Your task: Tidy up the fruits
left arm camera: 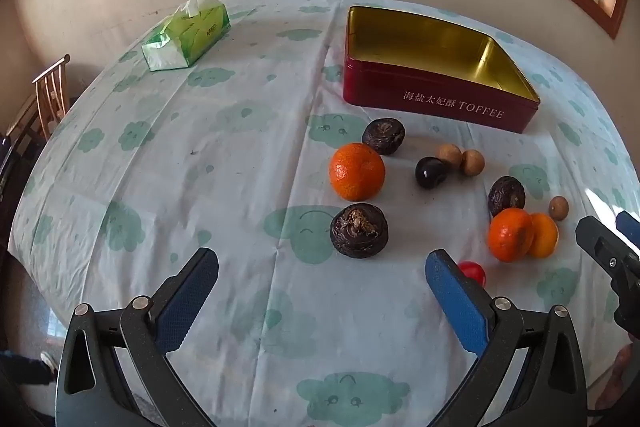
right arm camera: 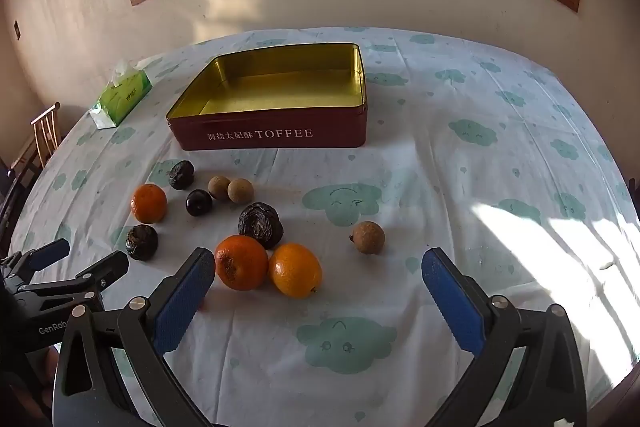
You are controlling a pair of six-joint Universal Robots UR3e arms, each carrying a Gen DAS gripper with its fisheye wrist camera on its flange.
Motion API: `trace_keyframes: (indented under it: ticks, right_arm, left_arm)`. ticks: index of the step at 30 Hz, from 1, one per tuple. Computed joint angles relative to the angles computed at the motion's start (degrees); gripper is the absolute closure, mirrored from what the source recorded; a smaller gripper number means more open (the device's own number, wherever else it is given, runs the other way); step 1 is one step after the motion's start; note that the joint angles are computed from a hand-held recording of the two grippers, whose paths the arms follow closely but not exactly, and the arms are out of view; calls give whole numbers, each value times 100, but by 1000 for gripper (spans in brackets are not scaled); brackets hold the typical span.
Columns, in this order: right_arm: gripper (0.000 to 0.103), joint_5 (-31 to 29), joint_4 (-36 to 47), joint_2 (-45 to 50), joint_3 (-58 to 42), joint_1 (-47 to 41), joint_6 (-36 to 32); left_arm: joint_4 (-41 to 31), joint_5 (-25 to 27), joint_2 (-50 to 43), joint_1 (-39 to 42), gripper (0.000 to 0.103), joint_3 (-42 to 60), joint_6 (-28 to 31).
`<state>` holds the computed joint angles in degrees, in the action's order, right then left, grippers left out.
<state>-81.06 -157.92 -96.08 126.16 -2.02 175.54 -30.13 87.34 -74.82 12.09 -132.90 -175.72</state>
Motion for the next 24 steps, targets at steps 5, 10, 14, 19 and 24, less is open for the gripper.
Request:
trace_keyframes:
  ticks: [5,10,14,19,24]
  right_arm:
    - [0,42,-36,-5,54,17,117]
    - [0,120,128,-44,10,-74,6]
    - [0,55,166,-6,-37,-15,61]
    - [1,-38,83,-1,17,86,22]
    - [1,-69,51,27,19,143,33]
  left_arm:
    - [-64,-58,-105,-30,0,58,-12]
    - [-186,-341,55,300,1,-25,216]
    - [-34,-189,-53,92,1,-50,70]
    - [33,-157,-10,63,1,-105,57]
    - [43,-112,54,40,1,-162,30]
